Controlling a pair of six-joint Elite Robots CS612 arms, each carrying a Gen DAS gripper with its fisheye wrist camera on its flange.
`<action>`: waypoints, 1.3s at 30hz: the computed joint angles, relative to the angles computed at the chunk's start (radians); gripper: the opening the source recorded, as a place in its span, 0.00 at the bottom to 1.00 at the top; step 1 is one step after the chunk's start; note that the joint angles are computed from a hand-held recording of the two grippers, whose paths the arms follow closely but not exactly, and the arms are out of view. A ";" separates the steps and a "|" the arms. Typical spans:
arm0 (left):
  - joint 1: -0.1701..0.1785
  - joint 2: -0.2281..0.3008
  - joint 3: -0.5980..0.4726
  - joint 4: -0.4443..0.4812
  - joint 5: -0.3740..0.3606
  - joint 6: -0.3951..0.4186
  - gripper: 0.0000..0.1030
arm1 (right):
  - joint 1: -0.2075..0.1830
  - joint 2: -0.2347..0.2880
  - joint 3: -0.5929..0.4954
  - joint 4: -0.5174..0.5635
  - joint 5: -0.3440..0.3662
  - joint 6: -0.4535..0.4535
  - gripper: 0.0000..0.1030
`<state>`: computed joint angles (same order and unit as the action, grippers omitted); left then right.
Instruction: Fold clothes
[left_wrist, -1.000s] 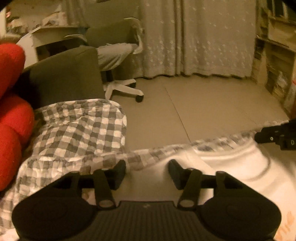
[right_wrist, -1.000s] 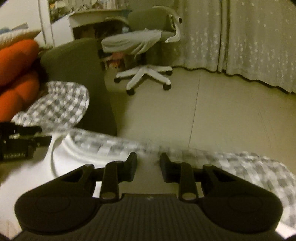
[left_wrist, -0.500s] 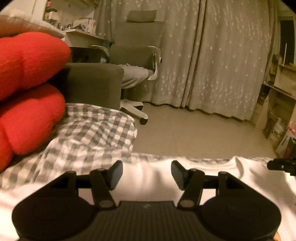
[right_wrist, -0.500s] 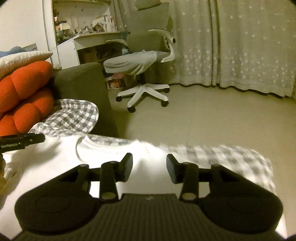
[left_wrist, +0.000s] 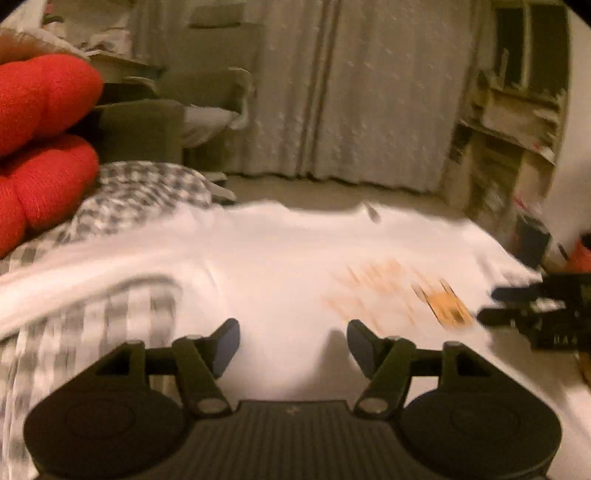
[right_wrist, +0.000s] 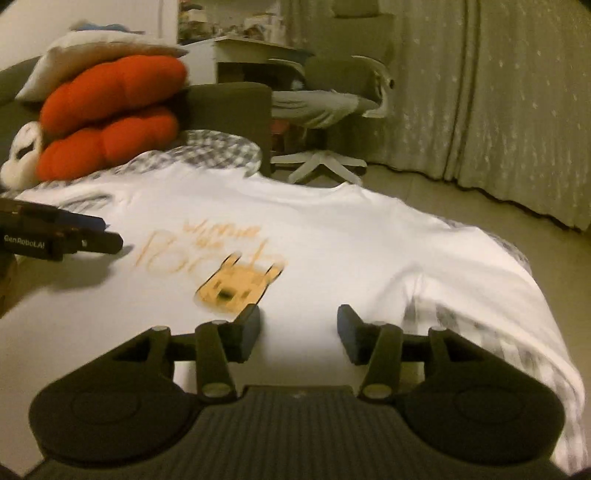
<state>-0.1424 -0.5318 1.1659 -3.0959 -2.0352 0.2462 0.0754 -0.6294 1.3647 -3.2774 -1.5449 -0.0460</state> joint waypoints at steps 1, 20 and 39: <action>0.002 -0.011 0.022 -0.005 0.000 0.026 0.68 | 0.000 -0.010 0.026 -0.018 0.005 -0.009 0.49; 0.067 -0.154 0.283 -0.022 -0.083 0.263 0.70 | -0.018 -0.161 0.355 -0.178 0.187 -0.027 0.49; 0.045 -0.163 0.245 0.024 -0.080 0.064 0.69 | -0.105 -0.150 0.364 -0.253 0.315 0.492 0.37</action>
